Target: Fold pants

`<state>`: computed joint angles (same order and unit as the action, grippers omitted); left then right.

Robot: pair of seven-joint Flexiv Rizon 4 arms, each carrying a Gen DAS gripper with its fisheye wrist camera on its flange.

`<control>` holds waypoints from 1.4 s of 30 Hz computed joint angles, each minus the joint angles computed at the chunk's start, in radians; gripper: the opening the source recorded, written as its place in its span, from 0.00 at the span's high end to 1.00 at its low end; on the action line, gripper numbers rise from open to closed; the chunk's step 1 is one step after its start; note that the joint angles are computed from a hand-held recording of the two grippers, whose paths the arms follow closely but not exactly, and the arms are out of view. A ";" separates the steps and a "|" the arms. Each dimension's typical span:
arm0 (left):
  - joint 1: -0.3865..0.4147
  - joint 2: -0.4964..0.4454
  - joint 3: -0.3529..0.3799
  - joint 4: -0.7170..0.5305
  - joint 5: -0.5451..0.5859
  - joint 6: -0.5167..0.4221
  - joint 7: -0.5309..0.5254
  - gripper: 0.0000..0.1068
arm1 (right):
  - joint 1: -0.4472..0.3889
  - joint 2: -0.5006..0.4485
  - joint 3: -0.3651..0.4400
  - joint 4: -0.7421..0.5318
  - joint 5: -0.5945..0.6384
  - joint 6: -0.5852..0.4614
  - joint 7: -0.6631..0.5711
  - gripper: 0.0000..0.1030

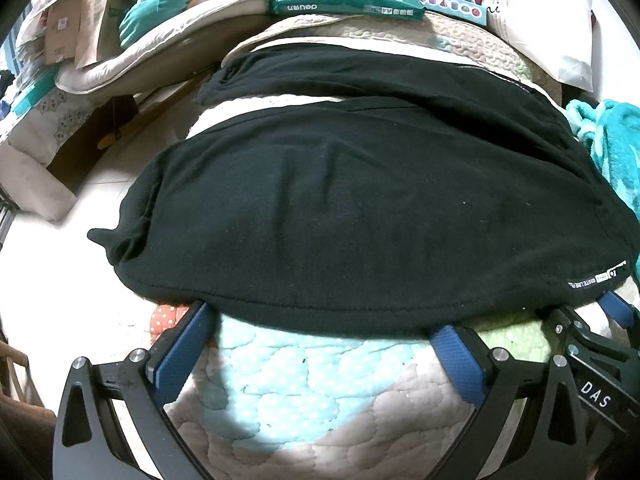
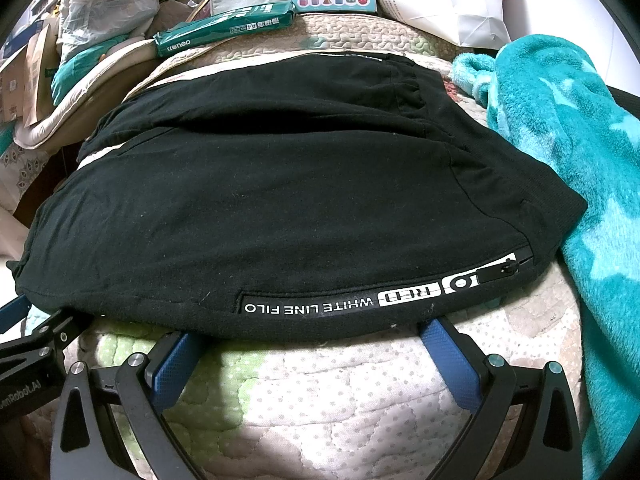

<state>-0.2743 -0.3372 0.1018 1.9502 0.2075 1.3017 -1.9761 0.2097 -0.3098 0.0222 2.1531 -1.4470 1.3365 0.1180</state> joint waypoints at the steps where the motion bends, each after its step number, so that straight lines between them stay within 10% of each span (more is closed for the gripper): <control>1: 0.003 0.002 -0.004 0.003 -0.003 0.002 0.005 0.04 | 0.001 0.000 0.001 0.000 0.002 -0.002 0.000 0.00; 13: 0.030 0.084 -0.022 0.074 -0.028 -0.036 0.036 0.04 | 0.018 0.006 -0.023 0.014 0.156 0.078 -0.064 0.00; 20: 0.015 0.161 0.021 0.097 0.154 -0.026 -0.101 0.04 | 0.079 0.000 0.040 -0.019 0.520 -0.086 -0.407 0.00; 42: 0.177 0.365 -0.074 0.231 0.344 -0.019 -0.279 0.04 | 0.074 0.156 0.035 0.138 0.349 -0.023 -0.257 0.02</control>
